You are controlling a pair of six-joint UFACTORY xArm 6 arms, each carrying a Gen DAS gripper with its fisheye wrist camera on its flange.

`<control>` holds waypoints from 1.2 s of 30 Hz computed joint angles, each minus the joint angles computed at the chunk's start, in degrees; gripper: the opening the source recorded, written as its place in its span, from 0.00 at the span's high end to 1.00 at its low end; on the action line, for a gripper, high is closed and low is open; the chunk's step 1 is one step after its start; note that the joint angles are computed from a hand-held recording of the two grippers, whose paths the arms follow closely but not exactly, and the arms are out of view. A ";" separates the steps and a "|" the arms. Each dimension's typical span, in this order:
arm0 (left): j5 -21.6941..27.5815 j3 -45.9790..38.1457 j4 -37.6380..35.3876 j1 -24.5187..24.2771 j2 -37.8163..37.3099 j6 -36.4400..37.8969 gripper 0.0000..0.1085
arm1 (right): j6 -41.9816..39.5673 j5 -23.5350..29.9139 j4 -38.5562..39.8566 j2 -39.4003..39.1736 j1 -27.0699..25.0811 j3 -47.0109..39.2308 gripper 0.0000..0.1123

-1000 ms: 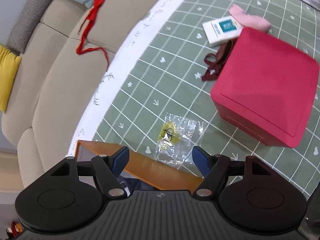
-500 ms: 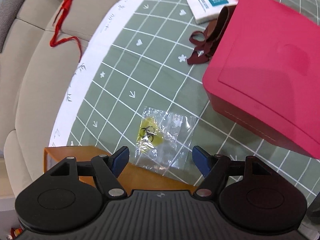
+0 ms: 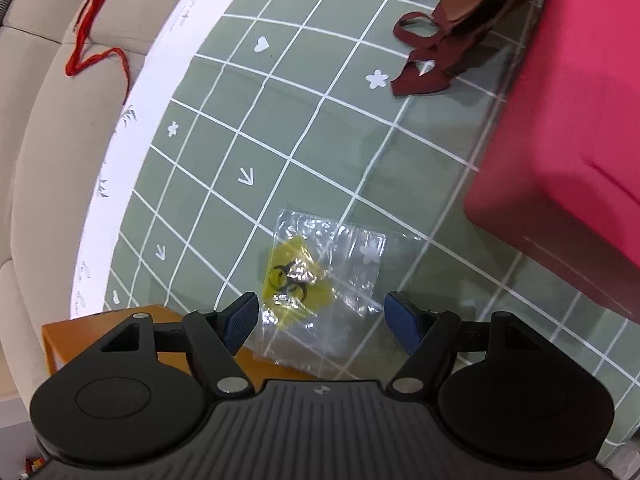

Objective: Organize soft objects
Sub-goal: 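Close left tool on clear plastic bag while right tool pinches pink cloth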

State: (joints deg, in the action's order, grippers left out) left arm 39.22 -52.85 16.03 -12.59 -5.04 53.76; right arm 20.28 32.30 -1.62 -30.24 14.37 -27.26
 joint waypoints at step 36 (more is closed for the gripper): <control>3.76 -5.72 -8.12 -0.79 3.05 3.62 1.00 | 4.56 -0.43 -7.90 -1.26 -1.89 -0.41 0.94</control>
